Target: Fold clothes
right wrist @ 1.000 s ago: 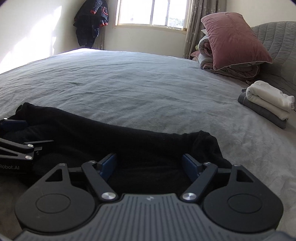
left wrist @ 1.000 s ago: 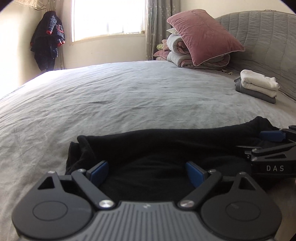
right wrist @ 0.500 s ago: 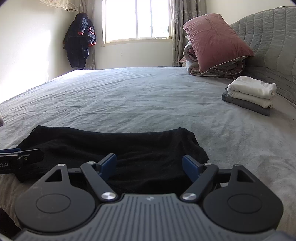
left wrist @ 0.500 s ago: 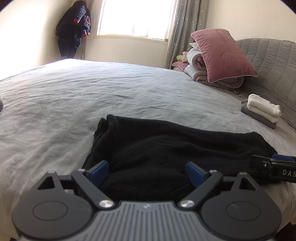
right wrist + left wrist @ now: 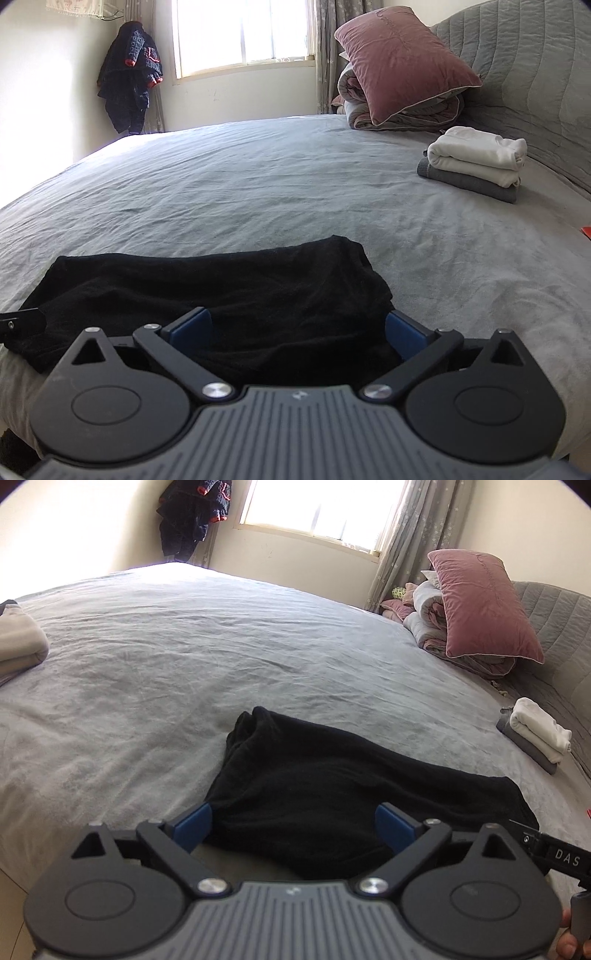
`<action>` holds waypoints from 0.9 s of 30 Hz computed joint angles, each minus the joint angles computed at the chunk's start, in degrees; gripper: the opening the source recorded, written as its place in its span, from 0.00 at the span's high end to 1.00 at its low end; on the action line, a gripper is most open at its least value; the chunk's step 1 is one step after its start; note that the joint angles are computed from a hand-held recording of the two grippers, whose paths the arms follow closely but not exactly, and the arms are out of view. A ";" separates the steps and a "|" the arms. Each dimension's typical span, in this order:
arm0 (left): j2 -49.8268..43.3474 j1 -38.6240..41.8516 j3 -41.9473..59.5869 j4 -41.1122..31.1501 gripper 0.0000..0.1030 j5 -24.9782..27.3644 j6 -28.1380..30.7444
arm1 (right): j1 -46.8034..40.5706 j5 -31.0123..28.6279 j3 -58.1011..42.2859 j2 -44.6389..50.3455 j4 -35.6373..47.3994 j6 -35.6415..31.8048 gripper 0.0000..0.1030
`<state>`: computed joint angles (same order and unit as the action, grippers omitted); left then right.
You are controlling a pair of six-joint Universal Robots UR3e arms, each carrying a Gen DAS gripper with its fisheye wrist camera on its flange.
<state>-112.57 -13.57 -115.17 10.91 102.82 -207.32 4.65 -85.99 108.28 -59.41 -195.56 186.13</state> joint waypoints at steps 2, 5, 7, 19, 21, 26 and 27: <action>1.05 0.47 0.30 -2.69 0.03 -0.09 -1.26 | -1.02 2.11 0.16 -1.93 3.21 2.03 0.00; 2.06 1.32 1.11 -6.70 0.02 -1.06 -2.48 | -2.24 5.00 0.70 -3.89 5.40 3.93 0.00; 2.55 2.06 1.40 -8.58 0.01 -2.14 -3.23 | -2.00 4.50 0.25 -4.41 6.78 3.96 0.00; 0.54 7.57 -2.85 1.50 0.01 -9.46 -1.64 | -2.80 8.27 2.42 -3.83 -0.69 4.45 0.00; -0.86 7.62 -3.04 4.23 0.01 -9.48 -1.09 | -2.65 8.55 2.91 -2.85 -4.38 4.45 0.00; -4.04 6.93 -1.90 7.23 0.01 -7.77 0.17 | -0.97 6.27 1.24 -0.38 -5.77 2.43 0.00; -4.51 6.84 -1.75 7.78 0.01 -7.48 0.21 | -0.84 6.24 0.93 0.00 -5.42 2.15 0.00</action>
